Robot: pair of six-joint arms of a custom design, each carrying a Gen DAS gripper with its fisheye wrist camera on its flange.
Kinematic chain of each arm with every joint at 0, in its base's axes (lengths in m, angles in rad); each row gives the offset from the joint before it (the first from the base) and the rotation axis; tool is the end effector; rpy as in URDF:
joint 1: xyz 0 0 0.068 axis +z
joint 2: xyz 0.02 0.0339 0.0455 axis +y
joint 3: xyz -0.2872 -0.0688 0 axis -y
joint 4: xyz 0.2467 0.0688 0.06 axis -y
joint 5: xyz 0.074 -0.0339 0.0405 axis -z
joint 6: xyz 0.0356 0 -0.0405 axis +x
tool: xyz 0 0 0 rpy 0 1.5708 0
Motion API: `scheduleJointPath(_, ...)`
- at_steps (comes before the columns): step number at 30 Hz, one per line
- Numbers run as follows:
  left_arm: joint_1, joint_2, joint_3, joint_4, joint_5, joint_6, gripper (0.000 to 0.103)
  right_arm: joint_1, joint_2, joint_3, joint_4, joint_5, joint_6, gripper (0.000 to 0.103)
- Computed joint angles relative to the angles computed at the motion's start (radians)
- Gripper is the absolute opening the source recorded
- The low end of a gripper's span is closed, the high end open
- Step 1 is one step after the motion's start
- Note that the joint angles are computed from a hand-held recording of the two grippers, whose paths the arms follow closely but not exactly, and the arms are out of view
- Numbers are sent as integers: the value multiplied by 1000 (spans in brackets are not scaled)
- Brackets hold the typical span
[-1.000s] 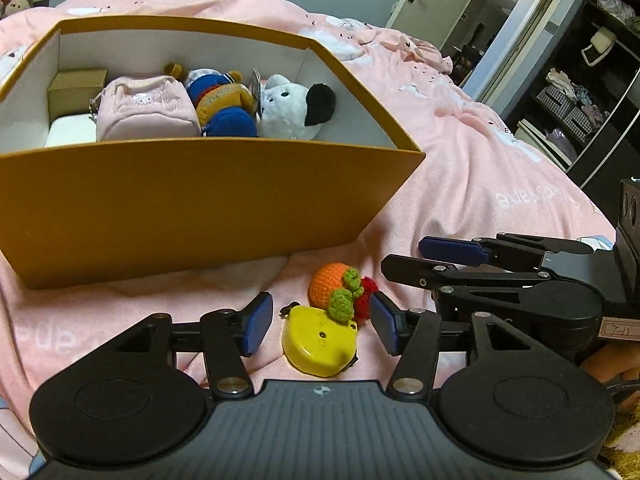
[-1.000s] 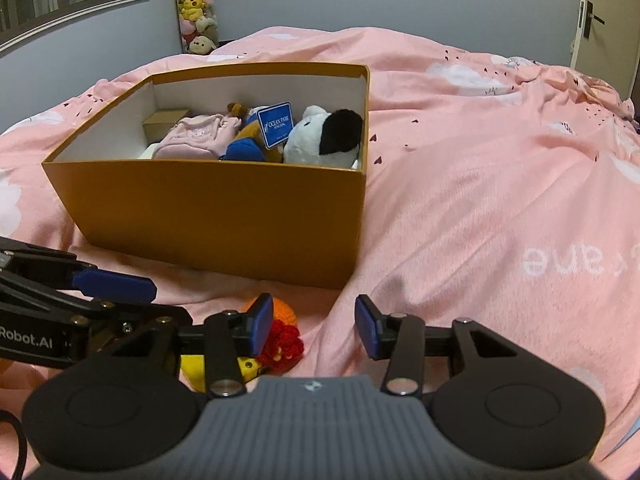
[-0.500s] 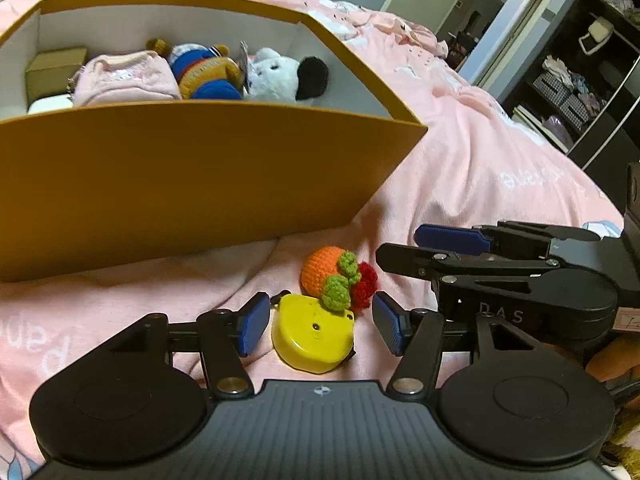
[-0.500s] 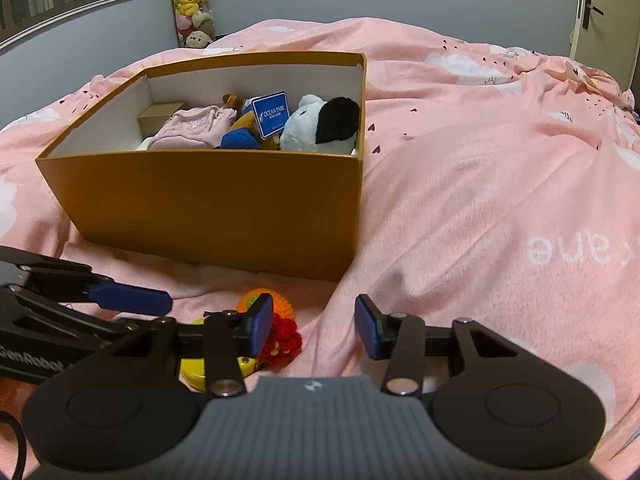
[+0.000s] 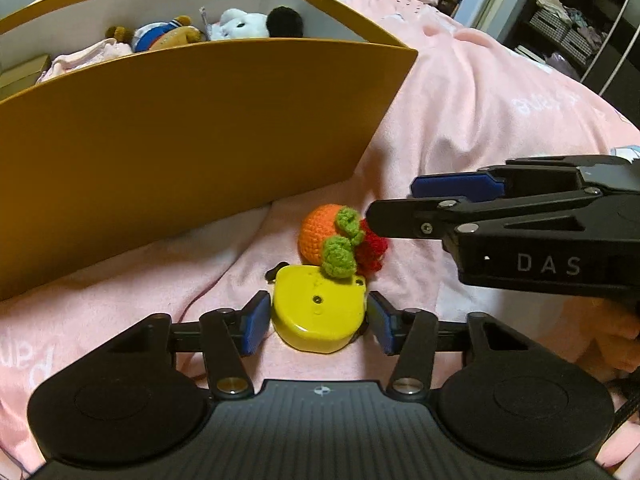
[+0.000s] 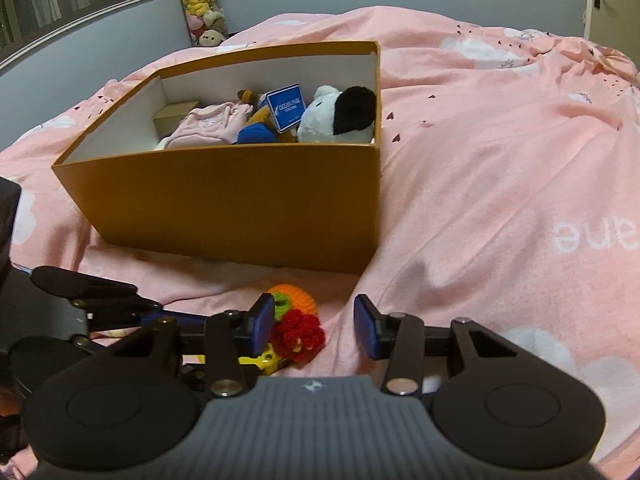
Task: Organize objects
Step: 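Move both tools toward the yellow keychain and crocheted fruit on the bed, then grasp the yellow tape-measure keychain with the left gripper while the right grasps the crocheted fruit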
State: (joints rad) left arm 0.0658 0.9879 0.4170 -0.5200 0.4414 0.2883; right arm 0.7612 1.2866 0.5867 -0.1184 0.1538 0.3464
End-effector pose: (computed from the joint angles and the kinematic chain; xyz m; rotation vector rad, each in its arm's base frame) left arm 0.1516 -0.0053 0.1763 0.4238 2.5284 -0.4550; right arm 0.1786 0.1626 0.1965 -0.4232 2.3665 0.3418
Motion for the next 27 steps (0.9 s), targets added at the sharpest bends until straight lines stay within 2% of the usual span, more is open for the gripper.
scheduleJointPath(4,34,-54,-3,-31,6,14,59,0,3,2,8,-28,-13,46)
scheduleJointPath(9,144,-123,13,-116,20,60,59,5,13,8,10,-47,-32,46)
scheduleJointPath(12,152,-122,30,-110,-12,19,59,2,27,9,22,-57,-36,47)
scheduleJointPath(19,274,-69,50,-102,30,16,59,7,92,30,42,-63,-84,47)
scheduleJointPath(25,282,-50,45,-86,42,13,59,15,163,55,58,-26,-122,48)
scheduleJointPath(27,273,-44,43,-75,41,0,59,11,179,57,61,-17,-123,46)
